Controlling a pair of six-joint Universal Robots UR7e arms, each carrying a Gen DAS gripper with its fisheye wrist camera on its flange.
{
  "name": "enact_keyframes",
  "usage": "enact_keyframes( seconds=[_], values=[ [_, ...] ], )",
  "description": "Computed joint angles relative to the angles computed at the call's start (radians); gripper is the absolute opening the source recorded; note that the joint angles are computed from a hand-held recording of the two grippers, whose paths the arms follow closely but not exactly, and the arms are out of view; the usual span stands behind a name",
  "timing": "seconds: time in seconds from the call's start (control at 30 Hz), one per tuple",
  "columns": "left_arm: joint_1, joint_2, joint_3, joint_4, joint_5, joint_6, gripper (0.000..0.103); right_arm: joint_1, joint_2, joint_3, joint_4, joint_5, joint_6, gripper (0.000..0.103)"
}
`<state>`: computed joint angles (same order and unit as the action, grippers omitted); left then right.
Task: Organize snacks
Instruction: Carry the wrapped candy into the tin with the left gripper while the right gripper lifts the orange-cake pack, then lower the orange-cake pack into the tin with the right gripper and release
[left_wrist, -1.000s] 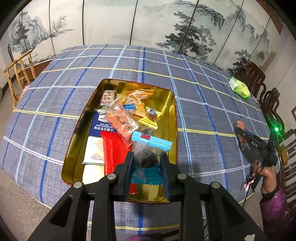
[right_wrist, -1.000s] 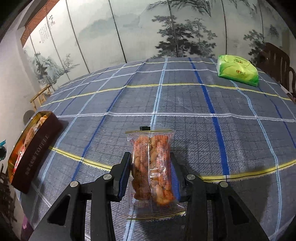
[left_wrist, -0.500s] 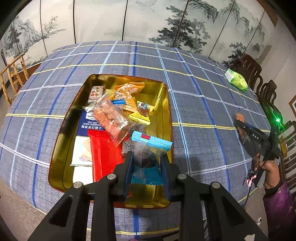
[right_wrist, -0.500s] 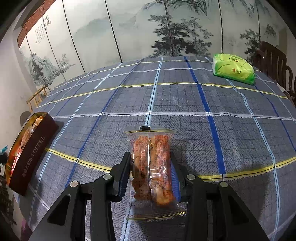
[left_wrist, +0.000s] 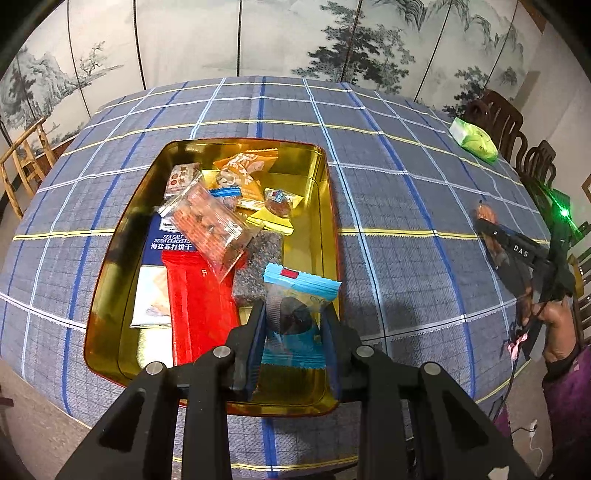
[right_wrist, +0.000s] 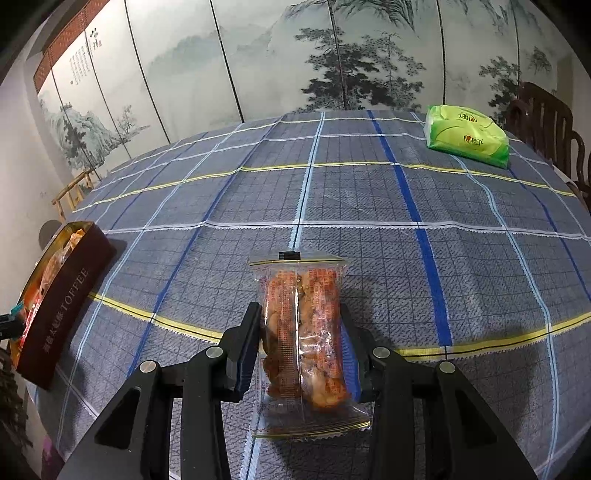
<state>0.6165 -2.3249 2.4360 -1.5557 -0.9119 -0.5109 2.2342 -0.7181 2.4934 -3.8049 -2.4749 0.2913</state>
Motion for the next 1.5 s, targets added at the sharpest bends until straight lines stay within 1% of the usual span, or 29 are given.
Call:
enact_keyframes(
  seconds=[0.6,0.73,0.87,0.97,1.03,1.23,1.3,1.47,1.5],
  values=[
    [-0.002,-0.005,0.009,0.008,0.013,-0.007,0.027,0.001,-0.001,0.0,0.006,0.0,0.004,0.04],
    [-0.01,-0.01,0.012,0.017,0.024,-0.014,0.031,0.001,-0.002,0.0,0.007,0.0,0.005,0.04],
    [-0.024,-0.016,0.011,0.033,0.035,-0.027,0.033,0.0,0.0,0.0,0.007,-0.001,0.005,0.04],
    [-0.041,-0.025,0.012,0.055,0.047,-0.051,0.035,0.001,-0.001,0.002,0.009,0.0,0.009,0.04],
    [-0.067,-0.035,0.009,0.096,0.061,-0.083,0.037,-0.001,0.001,0.003,0.007,0.003,0.009,0.04],
    [-0.116,-0.058,0.003,0.176,0.09,-0.146,0.041,0.003,0.007,0.009,0.005,0.008,0.019,0.04],
    [-0.129,-0.062,0.001,0.198,0.097,-0.167,0.042,0.014,0.005,0.01,0.018,0.015,0.035,0.04],
    [-0.184,-0.082,-0.004,0.279,0.128,-0.239,0.052,0.055,-0.006,0.001,0.052,0.038,0.07,0.04],
    [-0.196,-0.088,-0.005,0.297,0.134,-0.252,0.052,0.064,-0.009,-0.004,0.059,0.047,0.076,0.04]
  ],
)
